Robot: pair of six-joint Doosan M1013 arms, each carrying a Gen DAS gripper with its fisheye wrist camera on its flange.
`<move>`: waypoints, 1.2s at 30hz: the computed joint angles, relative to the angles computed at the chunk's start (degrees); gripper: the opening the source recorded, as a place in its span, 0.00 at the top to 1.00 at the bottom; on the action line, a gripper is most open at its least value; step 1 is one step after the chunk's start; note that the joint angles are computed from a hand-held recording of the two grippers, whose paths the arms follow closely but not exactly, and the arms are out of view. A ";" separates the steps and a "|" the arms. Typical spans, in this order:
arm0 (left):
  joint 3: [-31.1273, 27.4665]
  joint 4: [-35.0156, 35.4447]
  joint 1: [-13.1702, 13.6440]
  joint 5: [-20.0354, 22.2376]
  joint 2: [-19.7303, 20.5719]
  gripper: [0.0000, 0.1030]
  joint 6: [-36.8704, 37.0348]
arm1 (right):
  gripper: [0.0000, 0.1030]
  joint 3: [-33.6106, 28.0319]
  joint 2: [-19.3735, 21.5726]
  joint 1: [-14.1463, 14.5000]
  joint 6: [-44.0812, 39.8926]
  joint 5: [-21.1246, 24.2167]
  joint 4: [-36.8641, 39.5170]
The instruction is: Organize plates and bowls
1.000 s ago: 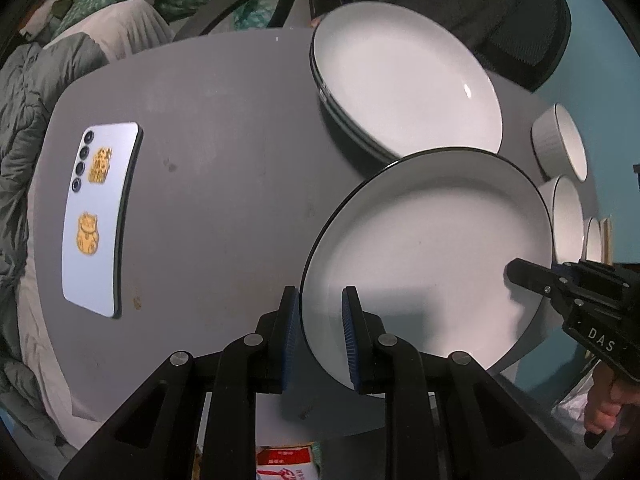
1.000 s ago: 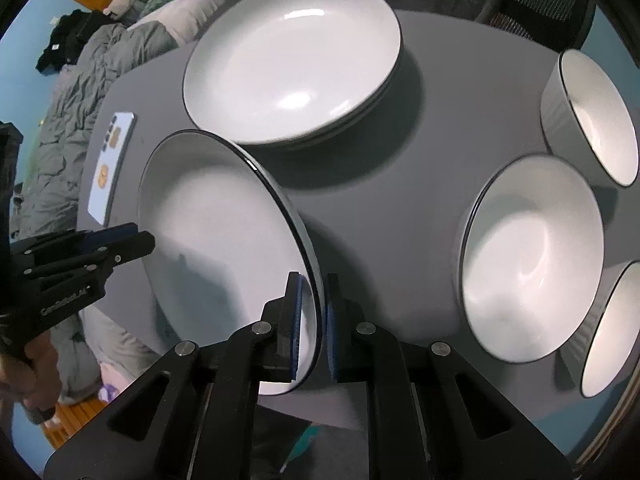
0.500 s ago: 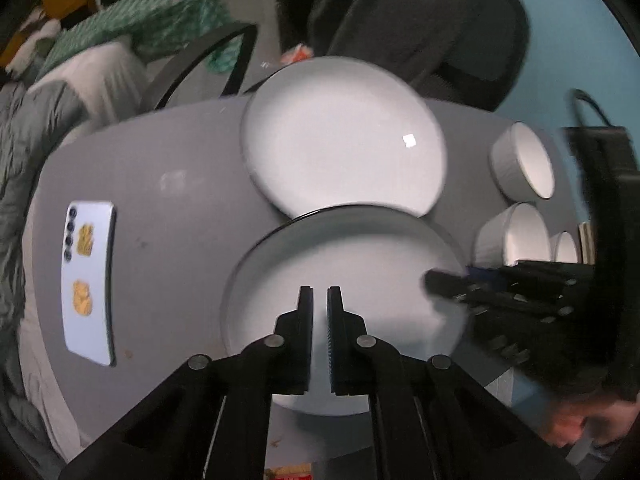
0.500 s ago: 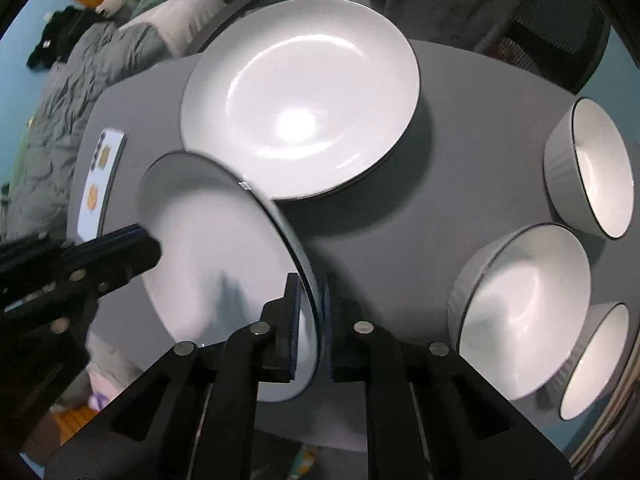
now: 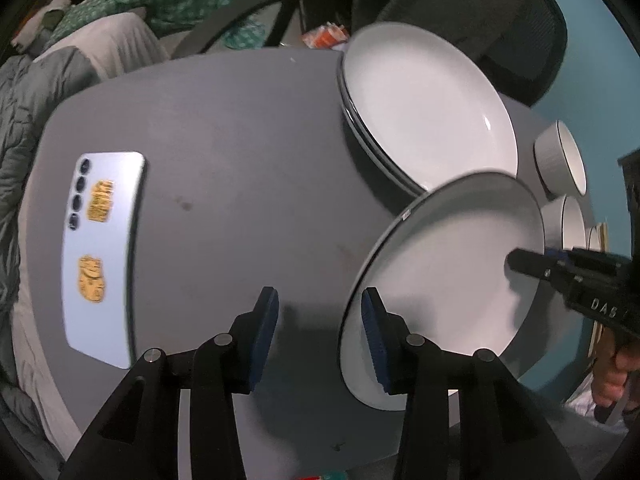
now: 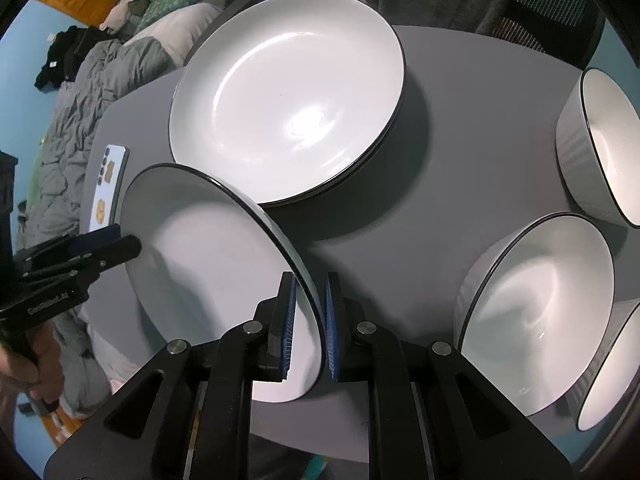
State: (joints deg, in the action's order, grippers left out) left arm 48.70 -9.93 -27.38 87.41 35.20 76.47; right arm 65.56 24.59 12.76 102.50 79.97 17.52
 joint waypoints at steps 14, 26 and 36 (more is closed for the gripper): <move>1.31 -6.25 -0.08 -1.72 0.60 0.59 -1.23 | 0.86 4.44 -2.11 -1.44 -2.35 -3.98 4.42; 0.77 -8.04 -0.12 -0.48 1.01 0.62 -4.00 | 0.82 4.91 -2.21 -1.72 -2.80 -5.06 6.10; -5.03 -7.08 -0.18 3.06 2.75 0.65 -7.01 | 0.87 1.76 -1.48 -2.65 -0.64 -1.55 6.78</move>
